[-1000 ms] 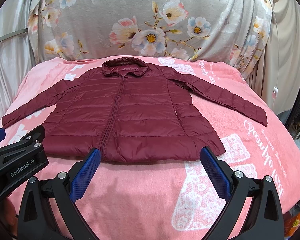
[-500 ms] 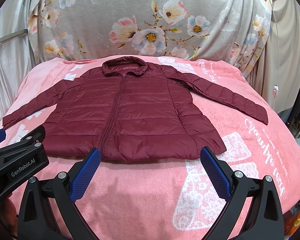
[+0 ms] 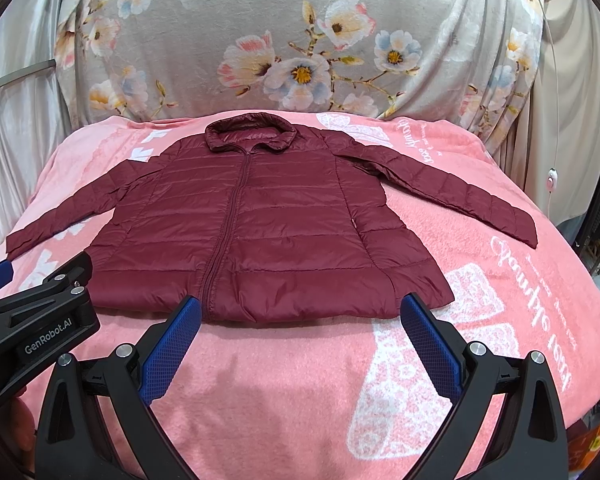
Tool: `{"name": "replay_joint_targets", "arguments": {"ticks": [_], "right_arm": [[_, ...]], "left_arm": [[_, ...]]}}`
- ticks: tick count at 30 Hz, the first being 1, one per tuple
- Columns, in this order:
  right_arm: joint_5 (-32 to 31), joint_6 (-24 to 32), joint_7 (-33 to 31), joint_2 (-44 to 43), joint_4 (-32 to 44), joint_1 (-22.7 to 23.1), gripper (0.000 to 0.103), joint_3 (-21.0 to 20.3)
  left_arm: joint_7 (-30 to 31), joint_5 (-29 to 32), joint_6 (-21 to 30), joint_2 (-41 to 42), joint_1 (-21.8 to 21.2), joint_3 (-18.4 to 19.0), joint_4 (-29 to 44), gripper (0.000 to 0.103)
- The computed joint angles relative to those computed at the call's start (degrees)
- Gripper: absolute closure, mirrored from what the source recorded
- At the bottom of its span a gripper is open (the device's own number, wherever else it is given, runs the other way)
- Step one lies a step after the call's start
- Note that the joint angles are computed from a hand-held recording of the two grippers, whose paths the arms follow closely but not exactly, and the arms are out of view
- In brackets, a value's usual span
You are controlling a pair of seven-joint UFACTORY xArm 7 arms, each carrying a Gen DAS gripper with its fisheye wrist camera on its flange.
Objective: Fold large clothes
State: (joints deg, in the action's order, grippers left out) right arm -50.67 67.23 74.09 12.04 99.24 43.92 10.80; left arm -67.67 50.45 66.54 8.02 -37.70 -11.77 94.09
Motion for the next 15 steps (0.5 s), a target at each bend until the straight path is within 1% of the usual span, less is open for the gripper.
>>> {"name": "replay_joint_targets", "arguments": {"ticks": [9, 10, 15], "right_arm": [[0.2, 0.2, -0.3, 0.7, 1.0, 0.1, 0.005, 0.0], [0.2, 0.3, -0.3, 0.8, 1.2, 0.2, 0.005, -0.1], [0.4, 0.1, -0.3, 0.6, 0.9, 0.3, 0.005, -0.4]], "left_arm": [[0.2, -0.3, -0.1, -0.1, 0.2, 0.1, -0.2, 0.006], [-0.5, -0.3, -1.1, -1.2, 0.5, 0.2, -2.3, 0.006], [-0.7, -0.3, -1.4, -1.4, 1.1, -0.3, -2.8, 0.006]]}}
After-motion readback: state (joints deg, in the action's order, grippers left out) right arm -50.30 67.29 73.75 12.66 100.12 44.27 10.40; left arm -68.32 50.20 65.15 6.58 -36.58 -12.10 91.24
